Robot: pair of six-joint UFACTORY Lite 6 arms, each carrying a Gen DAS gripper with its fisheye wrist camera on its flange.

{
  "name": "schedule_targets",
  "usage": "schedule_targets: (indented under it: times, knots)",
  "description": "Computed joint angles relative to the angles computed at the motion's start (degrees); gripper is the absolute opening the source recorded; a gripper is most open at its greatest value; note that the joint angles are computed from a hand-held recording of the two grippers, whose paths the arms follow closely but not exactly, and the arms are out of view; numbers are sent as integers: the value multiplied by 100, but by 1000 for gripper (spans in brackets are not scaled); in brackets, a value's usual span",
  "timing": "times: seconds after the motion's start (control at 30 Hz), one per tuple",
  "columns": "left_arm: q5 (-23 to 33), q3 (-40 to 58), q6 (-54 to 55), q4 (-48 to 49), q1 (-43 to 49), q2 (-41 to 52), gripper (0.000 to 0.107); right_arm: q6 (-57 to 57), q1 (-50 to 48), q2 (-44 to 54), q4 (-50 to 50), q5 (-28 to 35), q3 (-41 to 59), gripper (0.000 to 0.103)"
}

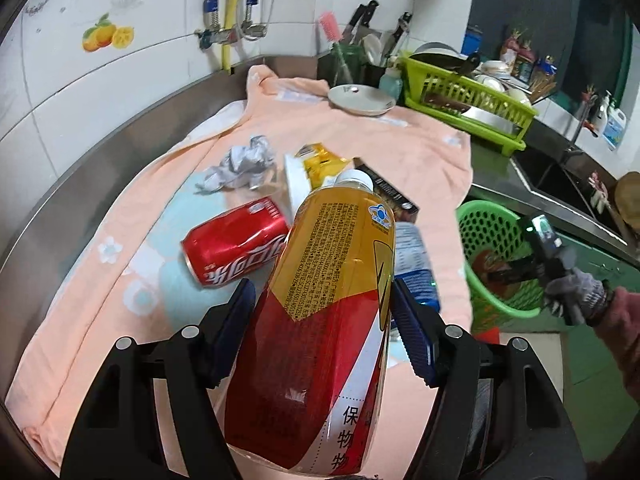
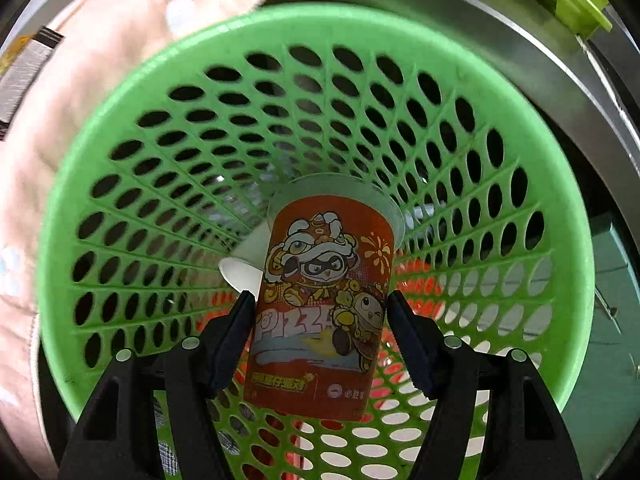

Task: Collect trash
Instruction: 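Lower the red snack cup into the green basket and open the right tool, then carry the yellow-red tea bottle over the green basket and open the left tool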

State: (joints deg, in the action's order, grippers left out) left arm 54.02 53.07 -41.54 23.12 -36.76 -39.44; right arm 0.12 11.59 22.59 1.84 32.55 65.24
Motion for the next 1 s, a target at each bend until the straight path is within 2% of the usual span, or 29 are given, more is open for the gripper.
schedule_targets:
  times: [0.33, 0.4, 0.5, 0.57, 0.8, 1.0]
  knots:
    - [-211, 276, -507, 260, -548, 321, 67, 197, 63, 814, 195, 259, 613, 66]
    - [-216, 303, -532, 267, -624, 330, 67, 470, 111, 935, -68, 285, 687, 66]
    - [-238, 330, -552, 261, -681, 371, 67, 339, 37, 1003, -40, 75, 620, 66]
    - [-205, 393, -671, 339, -793, 443, 67, 377, 19, 814, -134, -76, 415, 66]
    - [-330, 715, -770, 454, -1163, 876, 67, -259, -175, -705, 616, -242, -629, 66]
    - [-681, 1275, -902, 433, -1515, 1777, 67, -1089, -438, -2322, 1520, -176, -1538, 66]
